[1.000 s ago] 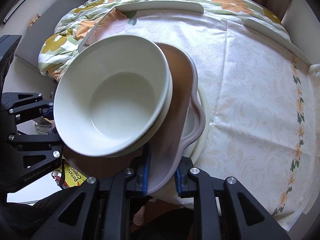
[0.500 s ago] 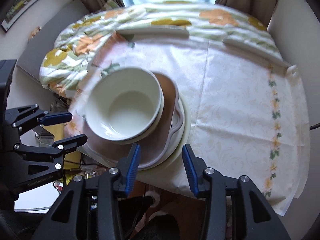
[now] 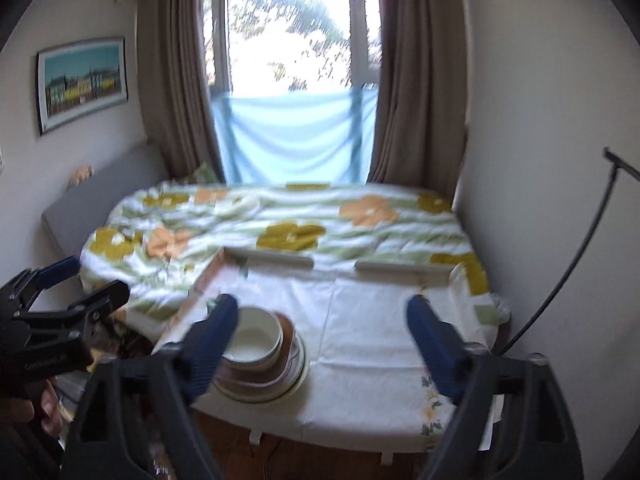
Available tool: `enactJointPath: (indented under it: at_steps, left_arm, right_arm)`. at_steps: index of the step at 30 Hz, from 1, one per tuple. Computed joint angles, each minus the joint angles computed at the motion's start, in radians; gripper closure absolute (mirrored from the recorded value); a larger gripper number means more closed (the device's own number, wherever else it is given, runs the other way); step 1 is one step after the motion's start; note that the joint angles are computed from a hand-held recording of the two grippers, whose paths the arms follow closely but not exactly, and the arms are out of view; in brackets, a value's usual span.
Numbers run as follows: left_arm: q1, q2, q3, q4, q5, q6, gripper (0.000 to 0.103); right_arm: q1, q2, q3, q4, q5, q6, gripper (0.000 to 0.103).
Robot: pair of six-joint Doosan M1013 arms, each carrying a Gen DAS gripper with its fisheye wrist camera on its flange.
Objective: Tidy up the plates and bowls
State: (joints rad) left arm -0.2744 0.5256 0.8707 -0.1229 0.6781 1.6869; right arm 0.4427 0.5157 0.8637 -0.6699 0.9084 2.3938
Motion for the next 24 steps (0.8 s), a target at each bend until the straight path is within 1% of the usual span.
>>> enactJointPath:
  at_steps: [2, 5, 9, 11, 15, 24]
  left_arm:
    - [-0.006, -0.024, 0.033, -0.011, -0.029, -0.001, 0.000]
    - [-0.009, -0.053, 0.075, -0.044, -0.061, 0.021, 0.000]
    - [-0.021, -0.084, 0.120, -0.001, -0.109, 0.021, 0.000]
    - [-0.024, -0.094, 0.135, -0.003, -0.128, 0.031, 0.000]
    - [-0.025, -0.106, 0.154, 0.015, -0.153, 0.021, 0.000]
    - [-0.030, -0.107, 0.157, 0.061, -0.176, -0.027, 0.000]
  right_arm:
    - [0.008, -0.017, 0.024, -0.053, -0.001, 0.051, 0.011]
    - [0.017, -0.035, 0.056, -0.096, -0.004, 0.086, 0.011]
    - [0.028, -0.055, 0.096, -0.149, -0.015, 0.144, 0.011]
    - [0.029, -0.061, 0.107, -0.160, -0.020, 0.156, 0.011]
    - [0.031, -0.061, 0.107, -0.168, -0.020, 0.161, 0.011]
    - [0.037, -0.071, 0.124, -0.189, -0.032, 0.177, 0.011]
